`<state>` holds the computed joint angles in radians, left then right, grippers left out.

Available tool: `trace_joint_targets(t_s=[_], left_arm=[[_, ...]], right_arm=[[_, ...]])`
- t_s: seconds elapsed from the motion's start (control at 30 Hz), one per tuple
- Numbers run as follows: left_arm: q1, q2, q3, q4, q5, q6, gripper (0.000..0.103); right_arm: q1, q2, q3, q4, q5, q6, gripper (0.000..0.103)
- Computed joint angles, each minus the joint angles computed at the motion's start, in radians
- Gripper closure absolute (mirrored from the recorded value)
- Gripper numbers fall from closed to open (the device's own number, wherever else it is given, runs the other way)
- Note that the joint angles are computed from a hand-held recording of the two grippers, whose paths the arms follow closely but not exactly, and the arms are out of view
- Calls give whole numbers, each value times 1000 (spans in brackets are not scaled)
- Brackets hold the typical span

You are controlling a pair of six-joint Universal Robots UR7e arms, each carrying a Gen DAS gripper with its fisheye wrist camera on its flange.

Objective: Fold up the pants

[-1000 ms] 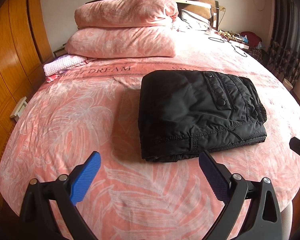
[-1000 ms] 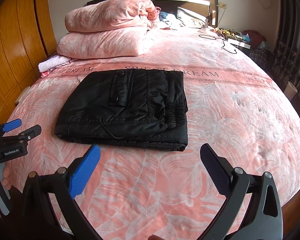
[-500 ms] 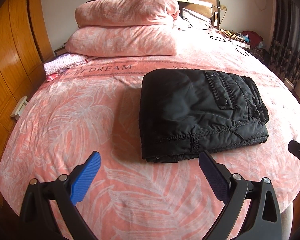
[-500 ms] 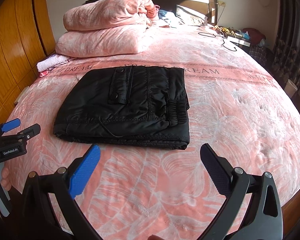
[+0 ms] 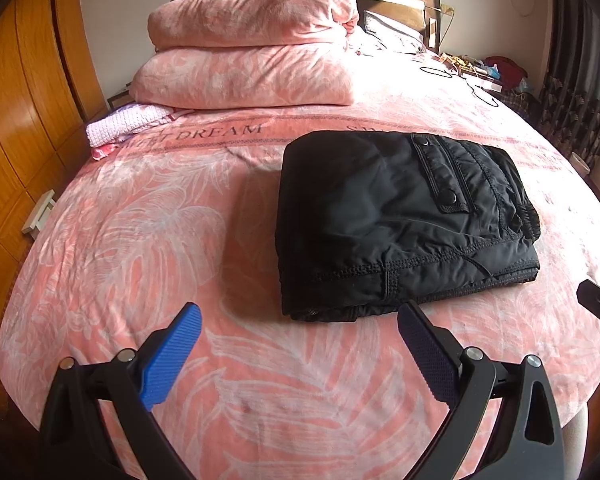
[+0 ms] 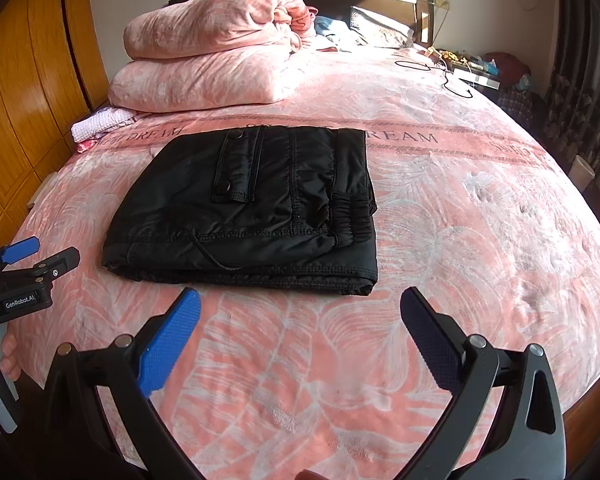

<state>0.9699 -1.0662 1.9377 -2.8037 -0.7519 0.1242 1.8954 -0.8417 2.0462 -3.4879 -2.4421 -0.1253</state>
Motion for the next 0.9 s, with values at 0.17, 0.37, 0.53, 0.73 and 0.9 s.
trace_joint_targets(t_s=[0.17,0.37,0.53,0.73,0.9], left_arm=[[-3,5,0,3,-4,1,4],[-1,6,-6,14,-14,-8,4],[-2,8,-6,17,-14,-10,4],[-2,9,-6,17,-13,-10,4],[-3,9,-6,18,-15,-10,4]], right_arm=[[-1,0,1,0,-1,1,3],[-1,0,1,0,-3,2,3],[-2,0,3,-5,-3,-1,3],[-3,-2,5,0,-4,7,3],[-3,-1,5,-1,-4,7,3]])
